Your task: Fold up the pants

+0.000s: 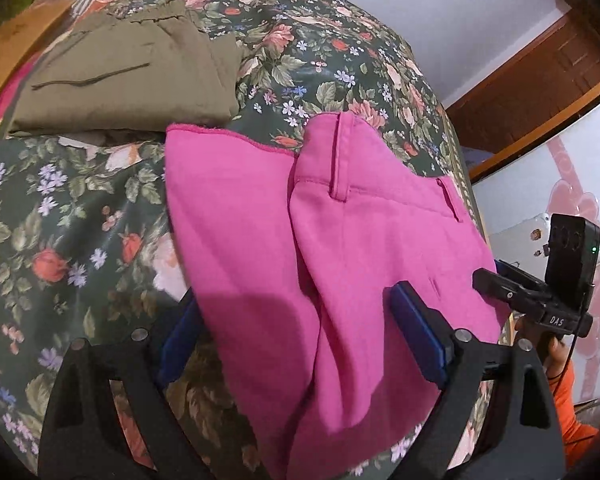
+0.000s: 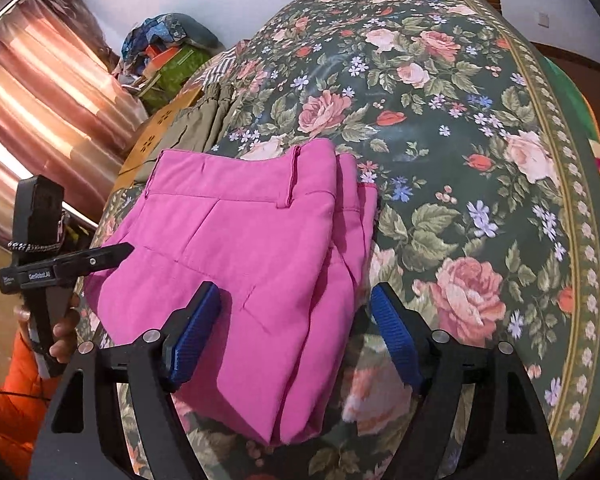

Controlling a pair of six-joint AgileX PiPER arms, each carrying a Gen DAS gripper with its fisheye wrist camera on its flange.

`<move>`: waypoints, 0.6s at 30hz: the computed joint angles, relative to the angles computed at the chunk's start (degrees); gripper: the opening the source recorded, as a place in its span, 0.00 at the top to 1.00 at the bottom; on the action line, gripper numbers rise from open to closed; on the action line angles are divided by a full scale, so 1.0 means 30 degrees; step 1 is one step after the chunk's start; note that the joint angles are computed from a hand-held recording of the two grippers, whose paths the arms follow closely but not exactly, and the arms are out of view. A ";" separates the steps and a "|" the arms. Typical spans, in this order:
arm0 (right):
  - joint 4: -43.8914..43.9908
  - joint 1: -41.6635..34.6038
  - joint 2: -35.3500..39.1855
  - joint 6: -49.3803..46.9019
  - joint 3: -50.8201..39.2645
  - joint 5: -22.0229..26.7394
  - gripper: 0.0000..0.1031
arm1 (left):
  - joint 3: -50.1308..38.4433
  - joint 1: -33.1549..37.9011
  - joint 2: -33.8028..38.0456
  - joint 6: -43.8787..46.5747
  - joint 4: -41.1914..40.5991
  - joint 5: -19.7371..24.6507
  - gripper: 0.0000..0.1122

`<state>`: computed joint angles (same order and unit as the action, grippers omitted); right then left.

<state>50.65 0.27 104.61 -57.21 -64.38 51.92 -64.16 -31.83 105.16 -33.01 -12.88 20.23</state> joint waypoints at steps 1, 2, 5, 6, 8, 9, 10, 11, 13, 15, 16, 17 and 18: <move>0.0001 0.0067 0.0190 0.0015 -0.0206 0.0037 0.26 | -0.0073 0.0018 0.0091 0.0040 0.0064 -0.0095 0.19; -0.0041 0.0141 0.0386 0.0024 -0.0423 0.0083 0.26 | -0.0124 0.0001 0.0142 -0.0006 0.0209 -0.0151 0.20; -0.0013 0.0221 0.0655 -0.0104 -0.0703 0.0086 0.28 | -0.0419 -0.0239 0.0221 -0.0988 0.1702 -0.0061 0.27; 0.0077 0.0220 0.0712 -0.0242 -0.0744 0.0075 0.30 | -0.0472 -0.0308 0.0190 -0.1208 0.2124 0.0024 0.30; 0.0273 0.0213 0.0823 -0.0461 -0.0832 0.0133 0.37 | -0.0549 -0.0431 0.0082 -0.1794 0.2984 0.0244 0.36; 0.0339 0.0178 0.0872 -0.0580 -0.0913 0.0243 0.44 | -0.0477 -0.0462 -0.0035 -0.2029 0.3273 0.0268 0.41; 0.0411 0.0174 0.0781 -0.0763 -0.0878 0.0219 0.50 | -0.0409 -0.0499 -0.0196 -0.2315 0.3612 0.0326 0.47; 0.0474 0.0162 0.0692 -0.0810 -0.0838 0.0174 0.53 | -0.0453 -0.0464 -0.0223 -0.2303 0.3693 0.0344 0.50; 0.0496 0.0186 0.0550 -0.0803 -0.0768 -0.0013 0.63 | -0.0259 -0.0463 -0.0572 -0.1712 0.3283 0.0208 0.63; 0.0637 0.0071 0.0533 -0.0906 -0.0805 0.0130 0.69 | -0.0325 -0.0750 -0.0853 -0.2637 0.4457 0.0449 0.67; 0.0690 0.0016 0.0443 -0.0916 -0.0767 0.0142 0.73 | -0.0459 -0.1018 -0.0996 -0.3409 0.5518 0.0720 0.70; 0.0708 -0.0009 0.0259 -0.0996 -0.0680 0.0085 0.76 | -0.0583 -0.1236 -0.1102 -0.4085 0.6380 0.0978 0.70; 0.0692 -0.0013 0.0160 -0.1017 -0.0685 0.0071 0.78 | -0.0724 -0.1496 -0.1247 -0.4920 0.7381 0.1238 0.71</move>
<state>52.72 0.24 105.09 -60.26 -66.44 52.13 -66.33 -36.32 101.42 -47.77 9.26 23.94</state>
